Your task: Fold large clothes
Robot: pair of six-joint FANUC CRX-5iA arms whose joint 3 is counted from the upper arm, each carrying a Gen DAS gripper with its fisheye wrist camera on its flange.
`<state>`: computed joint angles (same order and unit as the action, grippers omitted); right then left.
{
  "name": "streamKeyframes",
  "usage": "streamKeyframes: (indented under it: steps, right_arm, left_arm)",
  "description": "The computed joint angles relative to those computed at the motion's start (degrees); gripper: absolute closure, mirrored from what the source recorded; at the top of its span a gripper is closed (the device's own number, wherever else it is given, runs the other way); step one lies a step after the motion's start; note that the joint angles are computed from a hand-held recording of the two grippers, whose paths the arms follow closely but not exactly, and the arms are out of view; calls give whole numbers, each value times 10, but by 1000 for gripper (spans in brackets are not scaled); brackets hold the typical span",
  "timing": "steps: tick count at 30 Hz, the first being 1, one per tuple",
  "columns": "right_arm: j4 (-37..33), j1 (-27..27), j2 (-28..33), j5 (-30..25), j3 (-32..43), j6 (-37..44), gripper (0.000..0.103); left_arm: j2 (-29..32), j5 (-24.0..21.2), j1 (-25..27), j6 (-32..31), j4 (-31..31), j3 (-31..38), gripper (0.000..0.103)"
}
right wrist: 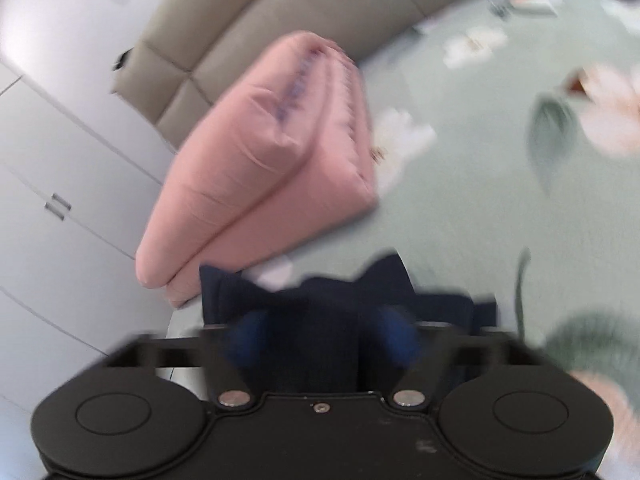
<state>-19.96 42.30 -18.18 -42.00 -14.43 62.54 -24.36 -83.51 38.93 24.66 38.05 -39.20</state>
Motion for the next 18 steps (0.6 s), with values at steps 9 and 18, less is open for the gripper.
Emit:
streamKeyframes:
  steps: [9,18]
  right_arm:
    - [99,102,96,-25,64,-67,93]
    - [110,24,31,7,-3,-87,96]
  left_arm:
    - [33,-63,18,29,0,34,73]
    - [-24,-93,133,-34,67,43,49]
